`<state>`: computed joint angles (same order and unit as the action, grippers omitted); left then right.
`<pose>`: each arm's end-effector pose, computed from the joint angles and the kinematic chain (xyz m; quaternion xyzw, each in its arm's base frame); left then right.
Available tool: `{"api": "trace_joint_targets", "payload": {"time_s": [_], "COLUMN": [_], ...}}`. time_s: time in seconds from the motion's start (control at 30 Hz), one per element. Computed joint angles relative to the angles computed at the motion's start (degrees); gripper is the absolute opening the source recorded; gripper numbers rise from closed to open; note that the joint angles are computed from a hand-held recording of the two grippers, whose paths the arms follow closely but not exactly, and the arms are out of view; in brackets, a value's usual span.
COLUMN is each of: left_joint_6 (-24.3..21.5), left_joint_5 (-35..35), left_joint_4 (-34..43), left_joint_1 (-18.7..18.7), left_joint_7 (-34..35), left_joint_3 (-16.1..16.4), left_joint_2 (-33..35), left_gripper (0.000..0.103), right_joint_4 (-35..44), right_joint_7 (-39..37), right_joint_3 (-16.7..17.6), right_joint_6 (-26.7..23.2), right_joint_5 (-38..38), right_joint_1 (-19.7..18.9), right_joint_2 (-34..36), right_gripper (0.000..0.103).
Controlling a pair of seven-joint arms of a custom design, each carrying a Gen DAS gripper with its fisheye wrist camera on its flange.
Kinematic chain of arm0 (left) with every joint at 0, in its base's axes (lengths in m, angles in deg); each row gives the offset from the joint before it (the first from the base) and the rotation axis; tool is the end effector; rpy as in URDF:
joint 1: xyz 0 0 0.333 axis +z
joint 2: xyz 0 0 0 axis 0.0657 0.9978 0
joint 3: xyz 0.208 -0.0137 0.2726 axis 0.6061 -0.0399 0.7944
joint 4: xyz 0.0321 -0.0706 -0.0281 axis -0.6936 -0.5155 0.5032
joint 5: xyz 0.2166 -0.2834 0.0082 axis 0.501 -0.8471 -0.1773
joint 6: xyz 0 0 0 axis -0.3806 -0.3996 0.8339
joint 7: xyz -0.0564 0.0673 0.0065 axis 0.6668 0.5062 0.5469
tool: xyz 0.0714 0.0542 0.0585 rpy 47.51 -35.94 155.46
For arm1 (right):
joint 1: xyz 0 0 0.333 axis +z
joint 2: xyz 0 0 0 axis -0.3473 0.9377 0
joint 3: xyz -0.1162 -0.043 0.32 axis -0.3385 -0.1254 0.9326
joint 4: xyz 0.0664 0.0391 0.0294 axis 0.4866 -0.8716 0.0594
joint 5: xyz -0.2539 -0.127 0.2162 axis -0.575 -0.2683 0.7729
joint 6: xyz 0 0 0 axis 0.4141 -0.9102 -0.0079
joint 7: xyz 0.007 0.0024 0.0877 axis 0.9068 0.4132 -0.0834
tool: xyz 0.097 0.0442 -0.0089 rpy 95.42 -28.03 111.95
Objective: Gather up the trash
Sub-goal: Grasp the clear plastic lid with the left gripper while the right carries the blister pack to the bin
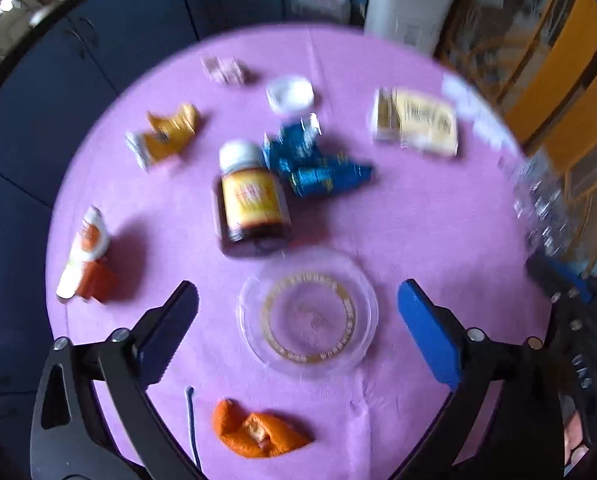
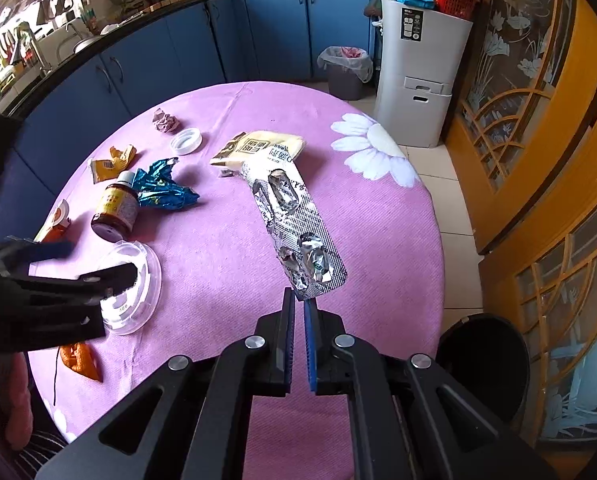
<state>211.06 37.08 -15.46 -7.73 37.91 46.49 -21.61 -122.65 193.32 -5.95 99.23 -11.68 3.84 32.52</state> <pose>0.6116 -0.2164 0.5364 -0.6121 0.7647 -0.1462 0.1384 0.5542 0.2911 0.5272 -0.6700 0.6893 -0.1567 0.2265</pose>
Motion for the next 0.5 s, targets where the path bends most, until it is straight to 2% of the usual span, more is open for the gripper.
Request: {"api": "trace_joint_targets", "payload": {"time_s": [0.03,0.13,0.3,0.4,0.5], "left_joint_6": [0.77,-0.62,-5.02,-5.87,-6.19], "left_joint_5": [0.06,2.74,0.42,3.43,-1.44], "left_joint_4": [-0.67,-0.57,0.65,1.45,1.47], "left_joint_1": [0.15,-0.69,-0.63,-1.98,-0.26], "left_joint_7": [0.62,-0.13,1.48,0.12,1.16], "left_joint_3": [-0.06,0.38,-0.46,0.31,-0.56], "left_joint_2": [-0.61,-0.58,1.96,3.25,3.34], "left_gripper": [0.100,0.100,0.100,0.100,0.088], "right_joint_4": [-0.07,-0.31,-1.00,-1.04,-1.08], "right_joint_7": [-0.21,-0.82,-1.30,-1.32,-0.60], "right_joint_3": [0.06,0.20,0.26,0.20,-0.12], "right_joint_6": [0.19,0.76,1.40,1.13,0.36], "right_joint_5": [0.34,1.23,2.14,2.36,0.92], "right_joint_1": [-0.10,-0.28,-0.37,-0.31,0.10], "right_joint_2": [0.03,0.03,-0.03,0.15,-0.06], "right_gripper": [0.005,0.005,0.005,0.005,0.005]}}
